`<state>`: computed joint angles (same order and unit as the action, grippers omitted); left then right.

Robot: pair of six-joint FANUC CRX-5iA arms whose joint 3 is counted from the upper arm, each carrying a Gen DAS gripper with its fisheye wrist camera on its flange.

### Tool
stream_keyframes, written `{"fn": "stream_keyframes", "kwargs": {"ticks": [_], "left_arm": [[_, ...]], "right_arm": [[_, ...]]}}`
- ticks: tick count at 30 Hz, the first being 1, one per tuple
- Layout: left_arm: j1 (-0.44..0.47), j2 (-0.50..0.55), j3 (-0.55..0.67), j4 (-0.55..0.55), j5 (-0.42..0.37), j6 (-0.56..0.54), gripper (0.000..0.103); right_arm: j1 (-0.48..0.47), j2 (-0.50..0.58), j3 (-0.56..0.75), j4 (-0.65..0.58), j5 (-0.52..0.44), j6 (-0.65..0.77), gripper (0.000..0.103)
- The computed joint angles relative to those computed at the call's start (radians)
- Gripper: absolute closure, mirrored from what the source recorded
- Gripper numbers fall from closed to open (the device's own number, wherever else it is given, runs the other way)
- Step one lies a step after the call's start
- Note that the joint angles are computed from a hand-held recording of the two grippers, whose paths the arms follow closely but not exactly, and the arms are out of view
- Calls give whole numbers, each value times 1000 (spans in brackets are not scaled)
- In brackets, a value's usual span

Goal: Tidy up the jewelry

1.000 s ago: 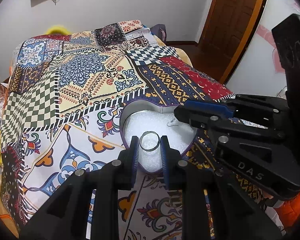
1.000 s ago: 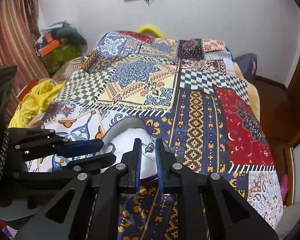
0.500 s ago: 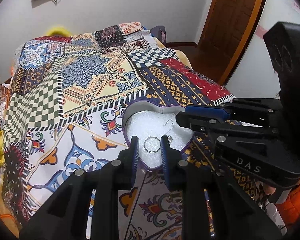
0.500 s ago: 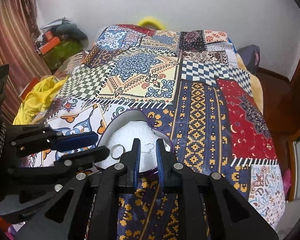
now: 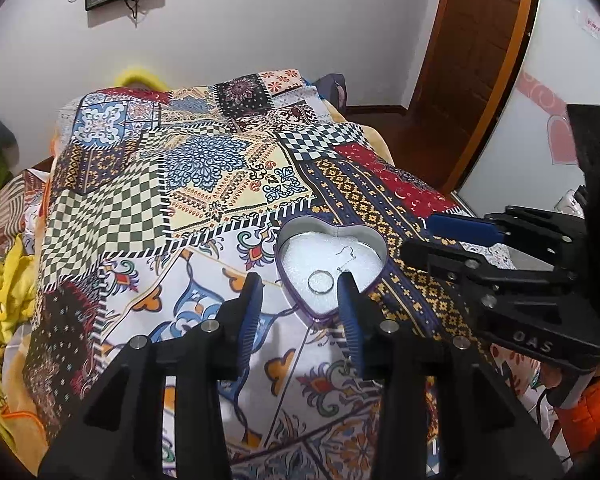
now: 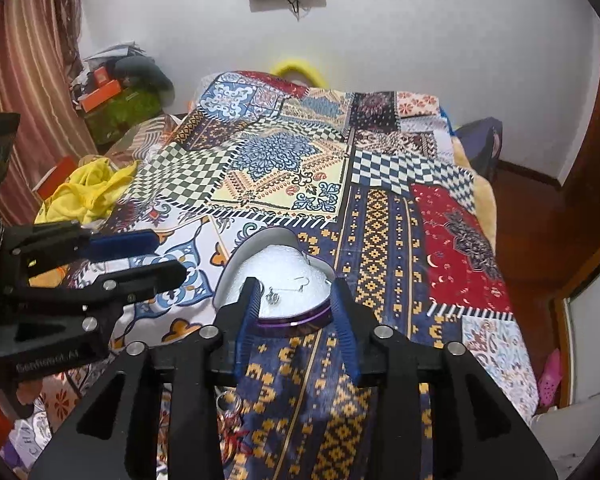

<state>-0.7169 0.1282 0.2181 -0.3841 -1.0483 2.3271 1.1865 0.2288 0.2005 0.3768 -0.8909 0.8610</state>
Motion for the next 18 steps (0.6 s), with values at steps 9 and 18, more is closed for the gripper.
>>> {"fn": "stream_keyframes", "kwargs": {"ticks": [9,18], "left_arm": [[-48,-38,-24,-32,-46,41,62],[-69,-40,-55,7,-61,31,62]], "right_arm": [[45,-58,-81,61,12,-78,69],[84,-96,-154,87,1,-149,69]]}}
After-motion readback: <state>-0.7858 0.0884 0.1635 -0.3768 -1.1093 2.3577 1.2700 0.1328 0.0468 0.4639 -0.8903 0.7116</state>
